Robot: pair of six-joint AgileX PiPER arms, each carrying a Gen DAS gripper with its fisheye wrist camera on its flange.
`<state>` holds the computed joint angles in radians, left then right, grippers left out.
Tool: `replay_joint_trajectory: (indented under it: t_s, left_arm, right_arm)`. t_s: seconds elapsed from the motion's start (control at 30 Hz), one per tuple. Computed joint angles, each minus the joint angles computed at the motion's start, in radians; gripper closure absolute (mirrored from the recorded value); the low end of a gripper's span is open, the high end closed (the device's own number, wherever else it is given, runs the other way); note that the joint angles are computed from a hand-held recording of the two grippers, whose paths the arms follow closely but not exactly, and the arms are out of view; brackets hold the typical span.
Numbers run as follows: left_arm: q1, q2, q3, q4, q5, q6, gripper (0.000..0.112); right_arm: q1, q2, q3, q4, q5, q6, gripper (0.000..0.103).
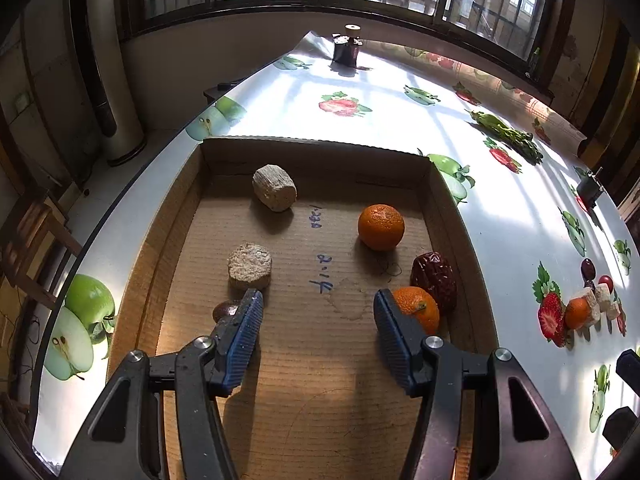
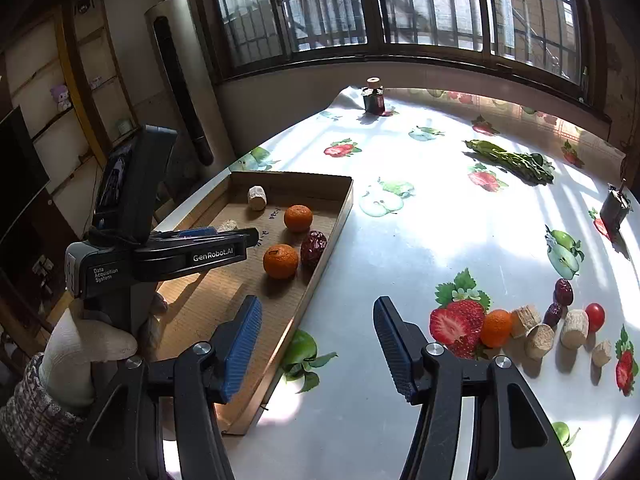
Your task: Organize fruits
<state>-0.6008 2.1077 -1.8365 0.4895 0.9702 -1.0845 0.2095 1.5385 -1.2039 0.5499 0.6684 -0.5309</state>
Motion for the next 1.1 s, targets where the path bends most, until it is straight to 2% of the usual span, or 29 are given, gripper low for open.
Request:
replay_joint_trajectory:
  t_s: [0.07, 0.17, 0.27, 0.37, 0.4, 0.47, 0.53, 0.6, 0.63, 0.7, 0.77, 0.87, 0.93, 1.0, 1.03, 1.07, 1.1]
  left_arm:
    - [-0.012, -0.014, 0.024, -0.001, 0.005, -0.001, 0.055]
    - [-0.022, -0.065, 0.103, 0.019, -0.044, -0.047, 0.055]
    - [-0.059, -0.151, 0.181, 0.089, -0.088, -0.163, 0.055]
    - [-0.144, -0.253, 0.247, 0.175, -0.121, -0.289, 0.053]
    - [-0.192, -0.272, 0.244, 0.22, -0.094, -0.336, 0.048]
    - [-0.297, -0.295, 0.239, 0.332, -0.023, -0.458, 0.012]
    - [-0.401, -0.332, 0.308, 0.487, -0.032, -0.641, 0.009]
    - [-0.453, -0.342, 0.349, 0.55, -0.103, -0.722, 0.009]
    - [-0.466, -0.33, 0.337, 0.543, -0.121, -0.707, 0.009]
    - [-0.496, -0.268, 0.244, 0.501, -0.079, -0.631, 0.015]
    - [-0.512, -0.223, 0.175, 0.458, -0.08, -0.568, 0.037]
    - [-0.499, -0.147, 0.042, 0.283, -0.109, -0.377, 0.059]
    - [-0.486, -0.114, -0.012, 0.199, -0.137, -0.329, 0.06]
    - [-0.48, -0.079, -0.076, 0.144, -0.125, -0.293, 0.06]
    - [-0.476, -0.056, -0.126, 0.1, -0.107, -0.25, 0.057]
    - [-0.468, -0.037, -0.169, 0.039, -0.104, -0.2, 0.047]
    - [-0.465, -0.019, -0.206, -0.017, -0.109, -0.156, 0.042]
  right_arm:
    - [-0.088, -0.065, 0.068, 0.087, 0.027, -0.063, 0.04]
    - [-0.226, -0.153, 0.163, 0.196, 0.06, -0.158, 0.036]
    - [-0.348, -0.232, 0.242, 0.248, 0.075, -0.214, 0.036]
    - [-0.505, -0.31, 0.307, 0.317, 0.127, -0.29, 0.036]
    - [-0.554, -0.337, 0.327, 0.328, 0.137, -0.31, 0.036]
    - [-0.635, -0.385, 0.359, 0.329, 0.141, -0.339, 0.033]
    - [-0.713, -0.424, 0.38, 0.322, 0.151, -0.37, 0.031]
    - [-0.787, -0.445, 0.394, 0.333, 0.168, -0.412, 0.031]
    - [-0.839, -0.449, 0.398, 0.352, 0.192, -0.447, 0.031]
    - [-0.913, -0.451, 0.404, 0.372, 0.233, -0.49, 0.03]
    - [-0.96, -0.444, 0.403, 0.378, 0.263, -0.521, 0.03]
    - [-1.027, -0.449, 0.415, 0.395, 0.289, -0.574, 0.03]
    - [-1.076, -0.447, 0.416, 0.408, 0.313, -0.608, 0.03]
    - [-1.127, -0.442, 0.41, 0.425, 0.336, -0.638, 0.03]
    - [-1.139, -0.444, 0.407, 0.429, 0.332, -0.639, 0.03]
    - [-1.159, -0.438, 0.402, 0.436, 0.335, -0.648, 0.03]
    - [-1.18, -0.427, 0.394, 0.444, 0.341, -0.657, 0.03]
